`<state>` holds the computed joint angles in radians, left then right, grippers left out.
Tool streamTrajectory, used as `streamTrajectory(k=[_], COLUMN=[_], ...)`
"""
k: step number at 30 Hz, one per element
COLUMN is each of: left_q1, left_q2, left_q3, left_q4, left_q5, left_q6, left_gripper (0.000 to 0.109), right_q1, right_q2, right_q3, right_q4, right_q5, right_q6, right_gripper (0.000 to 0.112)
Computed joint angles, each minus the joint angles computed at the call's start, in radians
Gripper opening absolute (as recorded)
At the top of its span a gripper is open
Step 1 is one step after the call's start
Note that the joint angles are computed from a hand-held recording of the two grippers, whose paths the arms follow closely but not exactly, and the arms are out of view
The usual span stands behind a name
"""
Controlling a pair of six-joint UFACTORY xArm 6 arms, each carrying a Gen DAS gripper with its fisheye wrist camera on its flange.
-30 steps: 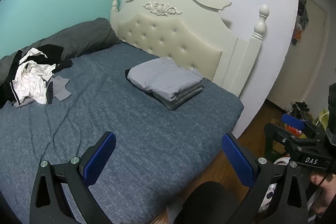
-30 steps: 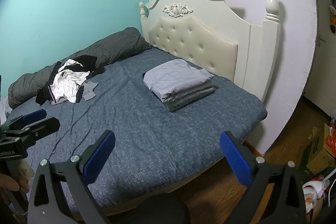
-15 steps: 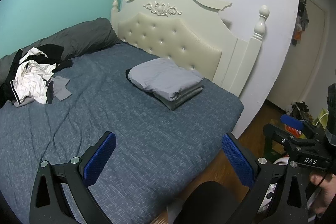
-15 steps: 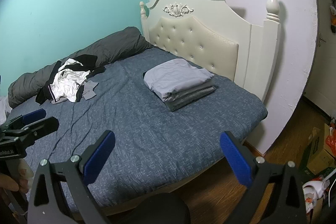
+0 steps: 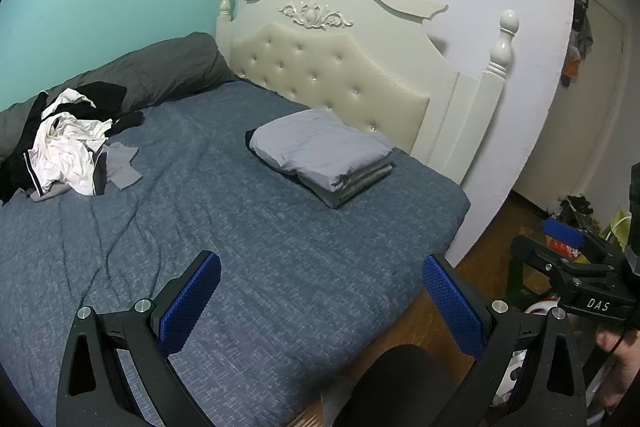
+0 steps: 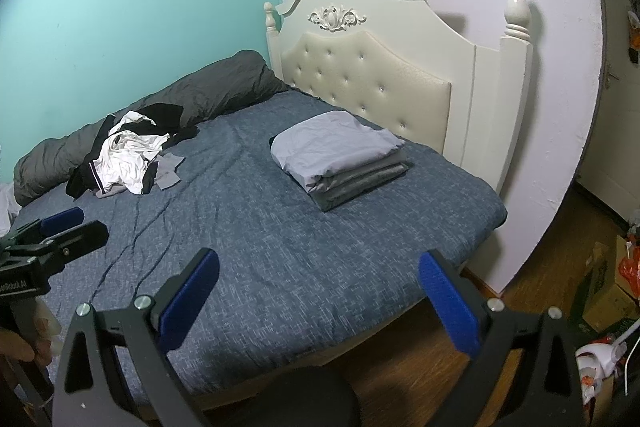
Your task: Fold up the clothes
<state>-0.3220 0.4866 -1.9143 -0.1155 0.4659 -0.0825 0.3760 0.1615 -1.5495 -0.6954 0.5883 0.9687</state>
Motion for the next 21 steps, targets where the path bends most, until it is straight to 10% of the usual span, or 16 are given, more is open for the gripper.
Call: streamTrajectory(k=[21], left_q1=[0.002], left_q2=[0.000], left_q3=[0.002], left_q4=[0.004], left_q5=[0.005], left_q6=[-0.009], left_gripper=[0.103], right_q1=[0.000], right_q2=[0.002], right_q3=[-0.001], right_q4=[-0.003], right_q5=[0.003], right_q6=[0.005], right_gripper=[0.101])
